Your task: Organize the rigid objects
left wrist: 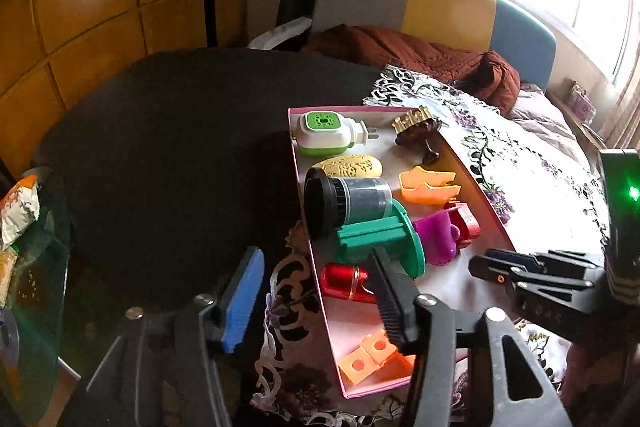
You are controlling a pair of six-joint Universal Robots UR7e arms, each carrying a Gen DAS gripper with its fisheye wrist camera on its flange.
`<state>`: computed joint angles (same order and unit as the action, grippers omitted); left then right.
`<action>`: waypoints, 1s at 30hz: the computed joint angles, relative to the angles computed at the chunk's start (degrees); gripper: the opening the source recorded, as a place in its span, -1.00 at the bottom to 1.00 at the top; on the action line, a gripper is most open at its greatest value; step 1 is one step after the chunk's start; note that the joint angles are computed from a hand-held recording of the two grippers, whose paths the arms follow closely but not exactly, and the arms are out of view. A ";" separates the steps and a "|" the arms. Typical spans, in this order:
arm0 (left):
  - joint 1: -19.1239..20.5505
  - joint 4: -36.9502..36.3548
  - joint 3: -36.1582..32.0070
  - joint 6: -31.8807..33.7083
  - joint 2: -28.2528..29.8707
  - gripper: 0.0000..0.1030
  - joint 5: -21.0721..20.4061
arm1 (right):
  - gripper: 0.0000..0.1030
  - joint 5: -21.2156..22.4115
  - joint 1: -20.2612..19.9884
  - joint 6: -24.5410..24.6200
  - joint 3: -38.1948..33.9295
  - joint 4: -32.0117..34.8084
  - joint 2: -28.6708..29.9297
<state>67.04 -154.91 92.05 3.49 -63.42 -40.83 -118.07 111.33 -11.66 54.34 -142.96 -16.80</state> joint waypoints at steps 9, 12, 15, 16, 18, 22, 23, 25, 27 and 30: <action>-2.79 -10.49 -0.23 4.92 2.20 0.34 6.79 | 0.25 -6.48 2.73 -5.96 4.59 -17.97 -0.37; -3.57 -14.56 0.30 6.55 2.83 0.34 9.25 | 0.41 -7.04 3.48 -8.23 6.14 -23.53 -0.53; -4.00 -16.20 1.50 5.56 2.56 0.34 11.00 | 0.41 -6.91 3.62 -7.92 8.03 -26.36 -1.17; -4.04 -16.06 1.88 4.89 2.32 0.34 11.36 | 0.41 -6.89 3.60 -7.58 8.65 -26.78 -1.47; -4.07 -15.24 2.52 3.40 1.82 0.34 11.69 | 0.41 -6.94 3.52 -6.64 9.71 -27.31 -1.94; -4.38 -15.61 3.68 2.63 0.99 0.34 11.47 | 0.42 -7.14 3.47 -5.53 11.35 -28.62 -2.65; -4.52 -16.33 3.92 3.06 0.94 0.34 11.48 | 0.42 -7.18 3.46 -5.47 11.44 -28.80 -2.69; -4.76 -17.25 4.26 3.83 0.88 0.34 11.44 | 0.45 -7.41 3.56 -5.67 11.47 -29.33 -2.68; -4.88 -17.80 4.56 4.23 0.72 0.34 11.15 | 0.46 -7.43 3.71 -6.20 11.52 -29.73 -2.65; -4.92 -18.18 4.88 4.28 0.50 0.34 11.14 | 0.49 -7.43 3.89 -6.68 11.42 -29.66 -2.58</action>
